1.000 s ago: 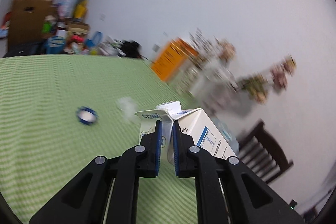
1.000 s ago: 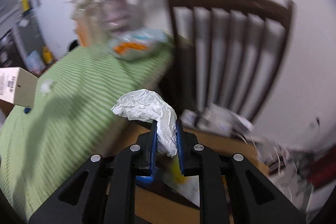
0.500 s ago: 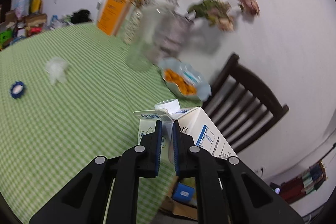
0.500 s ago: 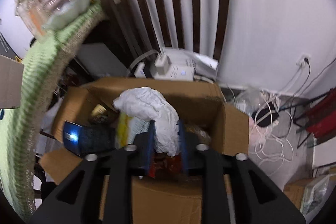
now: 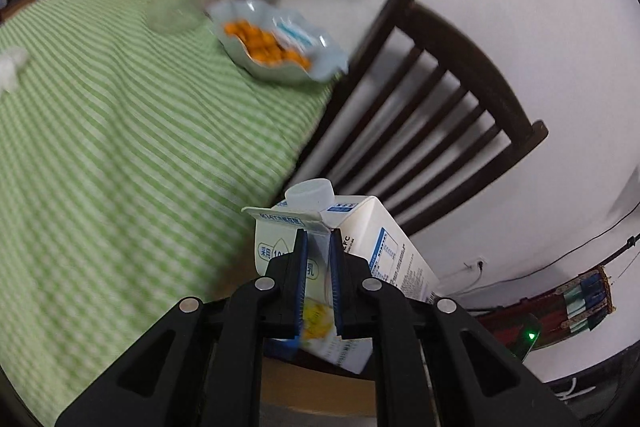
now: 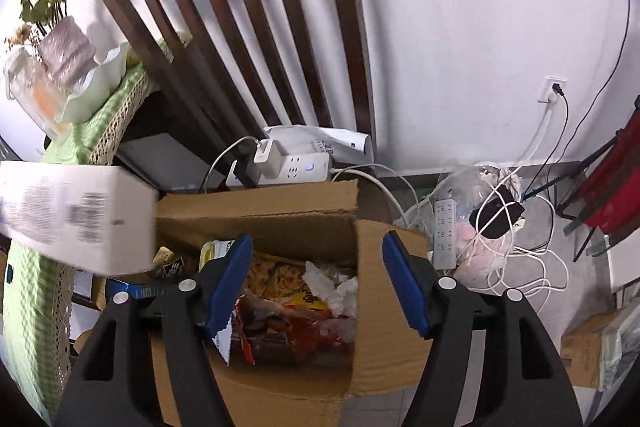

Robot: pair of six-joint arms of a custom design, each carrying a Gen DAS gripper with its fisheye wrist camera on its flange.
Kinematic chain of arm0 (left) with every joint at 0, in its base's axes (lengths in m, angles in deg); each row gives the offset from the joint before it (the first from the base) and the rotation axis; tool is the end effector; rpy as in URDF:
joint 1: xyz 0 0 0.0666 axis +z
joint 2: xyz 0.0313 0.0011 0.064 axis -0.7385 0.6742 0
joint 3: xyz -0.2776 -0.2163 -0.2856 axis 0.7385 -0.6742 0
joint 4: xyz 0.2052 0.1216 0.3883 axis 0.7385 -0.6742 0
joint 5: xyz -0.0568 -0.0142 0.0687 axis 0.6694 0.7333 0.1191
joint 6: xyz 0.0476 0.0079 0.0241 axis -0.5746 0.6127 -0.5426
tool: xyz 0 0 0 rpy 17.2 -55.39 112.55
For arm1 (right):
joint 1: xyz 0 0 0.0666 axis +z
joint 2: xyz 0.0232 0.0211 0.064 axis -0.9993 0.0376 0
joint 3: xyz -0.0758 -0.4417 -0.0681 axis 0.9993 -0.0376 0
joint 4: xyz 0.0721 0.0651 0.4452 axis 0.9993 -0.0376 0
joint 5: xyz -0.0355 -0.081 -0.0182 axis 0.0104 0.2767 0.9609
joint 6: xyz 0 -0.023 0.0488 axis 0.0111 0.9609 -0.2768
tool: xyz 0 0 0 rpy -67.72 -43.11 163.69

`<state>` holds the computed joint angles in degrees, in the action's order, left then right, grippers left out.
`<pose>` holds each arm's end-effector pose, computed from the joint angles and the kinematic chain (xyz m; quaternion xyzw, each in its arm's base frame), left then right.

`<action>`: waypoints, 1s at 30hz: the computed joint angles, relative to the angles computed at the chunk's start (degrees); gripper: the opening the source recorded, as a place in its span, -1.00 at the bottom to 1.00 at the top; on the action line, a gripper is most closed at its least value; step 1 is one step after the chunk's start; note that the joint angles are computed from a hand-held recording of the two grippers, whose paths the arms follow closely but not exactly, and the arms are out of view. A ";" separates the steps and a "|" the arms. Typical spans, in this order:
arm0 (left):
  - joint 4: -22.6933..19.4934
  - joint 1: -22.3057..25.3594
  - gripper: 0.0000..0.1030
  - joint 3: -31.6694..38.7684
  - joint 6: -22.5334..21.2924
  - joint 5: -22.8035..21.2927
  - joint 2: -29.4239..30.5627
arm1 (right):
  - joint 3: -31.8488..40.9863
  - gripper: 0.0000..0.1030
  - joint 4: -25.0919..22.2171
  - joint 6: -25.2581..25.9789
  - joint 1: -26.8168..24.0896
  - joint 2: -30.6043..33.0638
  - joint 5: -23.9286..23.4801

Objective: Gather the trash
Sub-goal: 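Carry the milk carton and tissue to the cardboard box and open both tools, then move both open tools back over the table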

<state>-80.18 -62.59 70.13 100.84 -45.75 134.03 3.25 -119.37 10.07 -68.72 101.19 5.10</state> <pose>0.5589 -0.1571 0.4643 -0.0903 0.9231 -0.2236 0.2997 0.5097 0.1721 0.3630 0.1487 0.9363 0.0946 0.3039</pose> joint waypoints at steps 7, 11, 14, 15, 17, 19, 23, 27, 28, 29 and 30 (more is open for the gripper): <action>3.01 -2.70 -0.98 0.88 4.63 8.68 6.40 | -2.29 0.26 7.35 2.31 0.54 -2.56 -2.17; 2.63 -4.32 -0.98 1.76 3.12 9.66 8.66 | -1.64 0.26 8.65 4.15 0.92 -1.46 -5.02; -0.13 -5.15 -0.98 2.93 -0.56 7.08 10.28 | -1.07 0.26 8.54 3.68 1.00 -0.03 -6.69; -1.50 -5.25 -0.98 3.53 -1.96 6.44 11.01 | -0.82 0.26 8.43 3.51 1.16 0.40 -7.36; -3.55 -5.37 -0.98 4.08 -3.46 4.55 11.91 | -0.39 0.25 8.60 3.94 1.90 1.39 -9.06; -4.59 -4.94 -0.98 4.02 -4.30 3.75 12.21 | 0.40 0.17 8.69 4.26 2.65 2.58 -10.43; -5.52 -4.46 -0.75 3.25 -6.23 1.92 11.61 | 2.50 0.17 7.13 4.95 3.67 4.32 -10.84; -5.15 -3.80 -0.36 2.47 -7.98 0.58 10.21 | 4.06 0.17 5.21 5.07 4.13 4.84 -9.33; -4.97 -3.64 -0.27 2.29 -8.08 0.49 9.87 | 4.20 0.17 4.92 5.02 4.26 4.82 -8.85; -4.80 -3.42 -0.17 2.09 -8.37 0.35 9.47 | 4.38 0.17 4.63 5.08 4.40 4.75 -8.34; -4.61 -3.28 -0.11 1.91 -8.76 0.09 8.99 | 4.58 0.17 4.30 5.11 4.55 4.70 -7.83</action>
<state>-84.79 -65.86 72.04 92.07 -45.66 143.02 7.83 -115.07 15.18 -64.17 105.89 -2.73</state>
